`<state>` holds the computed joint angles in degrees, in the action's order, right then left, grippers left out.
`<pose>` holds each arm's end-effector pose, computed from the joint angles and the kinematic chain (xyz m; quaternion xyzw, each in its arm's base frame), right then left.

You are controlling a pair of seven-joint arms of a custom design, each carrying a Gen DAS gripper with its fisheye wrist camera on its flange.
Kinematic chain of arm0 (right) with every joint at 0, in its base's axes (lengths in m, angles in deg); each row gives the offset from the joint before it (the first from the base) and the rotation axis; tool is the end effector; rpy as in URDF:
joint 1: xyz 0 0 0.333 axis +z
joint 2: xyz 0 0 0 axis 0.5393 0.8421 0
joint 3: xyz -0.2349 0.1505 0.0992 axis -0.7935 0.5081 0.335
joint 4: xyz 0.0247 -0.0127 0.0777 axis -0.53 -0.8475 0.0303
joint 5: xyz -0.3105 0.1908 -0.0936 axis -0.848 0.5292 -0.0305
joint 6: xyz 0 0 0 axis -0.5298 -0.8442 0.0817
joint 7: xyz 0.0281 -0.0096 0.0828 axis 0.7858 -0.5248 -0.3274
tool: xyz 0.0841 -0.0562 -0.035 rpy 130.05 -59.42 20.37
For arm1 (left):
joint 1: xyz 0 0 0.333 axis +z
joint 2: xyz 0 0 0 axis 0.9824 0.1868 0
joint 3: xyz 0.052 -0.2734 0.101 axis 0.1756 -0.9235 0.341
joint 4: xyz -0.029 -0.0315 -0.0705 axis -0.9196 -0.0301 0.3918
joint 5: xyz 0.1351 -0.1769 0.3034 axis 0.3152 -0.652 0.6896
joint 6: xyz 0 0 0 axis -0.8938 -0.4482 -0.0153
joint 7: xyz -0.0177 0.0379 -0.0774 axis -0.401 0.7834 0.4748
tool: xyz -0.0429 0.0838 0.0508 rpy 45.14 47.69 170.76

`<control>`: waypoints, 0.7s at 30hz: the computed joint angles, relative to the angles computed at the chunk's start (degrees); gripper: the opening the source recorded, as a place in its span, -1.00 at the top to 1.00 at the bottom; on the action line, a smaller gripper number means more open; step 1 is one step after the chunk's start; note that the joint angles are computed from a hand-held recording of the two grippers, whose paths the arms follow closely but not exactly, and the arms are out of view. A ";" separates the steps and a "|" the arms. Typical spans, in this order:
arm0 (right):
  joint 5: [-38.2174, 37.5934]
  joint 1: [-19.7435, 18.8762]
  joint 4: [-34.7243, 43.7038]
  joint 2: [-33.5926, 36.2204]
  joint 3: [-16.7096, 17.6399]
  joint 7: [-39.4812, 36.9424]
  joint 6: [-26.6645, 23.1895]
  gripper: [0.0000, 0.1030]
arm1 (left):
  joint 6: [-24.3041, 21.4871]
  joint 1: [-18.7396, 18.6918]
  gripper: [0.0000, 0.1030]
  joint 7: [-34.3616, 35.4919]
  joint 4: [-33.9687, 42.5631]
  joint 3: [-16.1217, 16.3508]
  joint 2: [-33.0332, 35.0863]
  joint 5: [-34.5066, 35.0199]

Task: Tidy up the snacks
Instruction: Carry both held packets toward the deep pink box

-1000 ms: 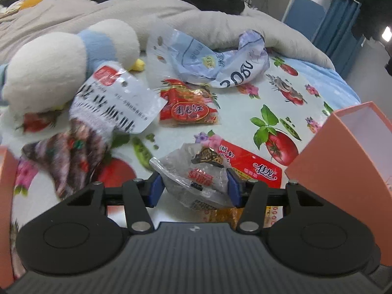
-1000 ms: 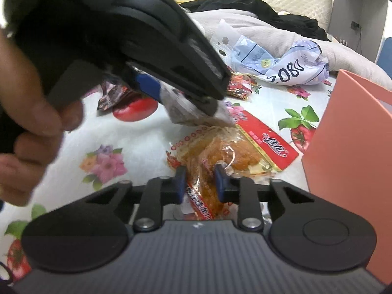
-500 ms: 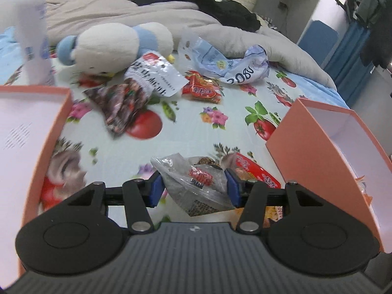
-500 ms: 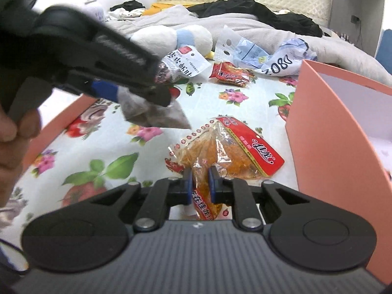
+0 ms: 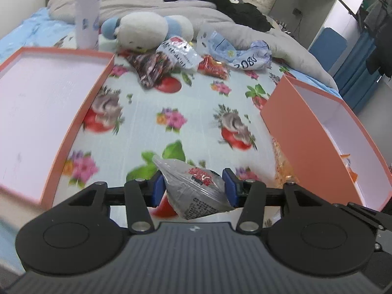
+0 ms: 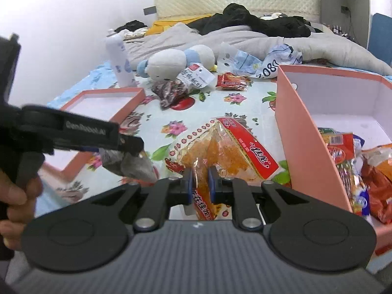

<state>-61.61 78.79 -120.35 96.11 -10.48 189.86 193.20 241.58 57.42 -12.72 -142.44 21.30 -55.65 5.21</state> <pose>0.4843 0.4671 0.3856 -0.7113 0.5466 -0.1893 0.3993 0.5385 -0.2975 0.3888 -0.7039 0.6124 -0.3265 0.1509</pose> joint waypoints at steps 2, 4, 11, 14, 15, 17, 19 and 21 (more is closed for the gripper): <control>-2.80 1.45 -1.86 -1.97 -1.28 2.76 0.05 0.70 | 0.33 -0.77 -0.03 -1.65 -2.13 0.09 -1.93 1.27; -6.76 2.20 -3.75 -4.22 -1.71 6.73 -0.12 0.70 | -0.14 -1.66 -0.03 -4.39 -3.80 0.06 -3.97 4.19; -18.13 1.90 -8.91 -11.61 0.14 17.77 -3.60 0.70 | -1.28 0.33 -0.02 -11.41 -7.60 -4.67 -9.70 9.77; -20.54 0.84 -11.49 -15.10 2.08 19.92 -5.37 0.70 | -1.66 1.42 -0.02 -12.98 -8.50 -6.90 -11.85 10.81; -21.18 0.49 -12.36 -16.18 2.81 20.45 -6.13 0.70 | -1.76 1.81 -0.01 -13.19 -8.62 -7.55 -12.39 11.07; -22.22 -0.25 -14.34 -18.70 4.35 21.55 -7.84 0.70 | -2.04 2.34 -0.01 -13.60 -8.97 -8.89 -13.69 11.57; -23.03 -1.26 -16.35 -21.12 5.83 22.83 -8.89 0.70 | -2.41 2.86 -0.01 -14.20 -9.25 -10.10 -14.94 12.07; -23.93 -2.20 -18.11 -23.51 7.45 23.64 -10.74 0.70 | -2.76 3.32 -0.01 -15.35 -9.47 -11.26 -16.15 12.69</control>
<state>-85.54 76.60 -138.46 72.61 -3.04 213.50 182.46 238.82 60.74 -28.07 -151.91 10.04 -71.80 17.89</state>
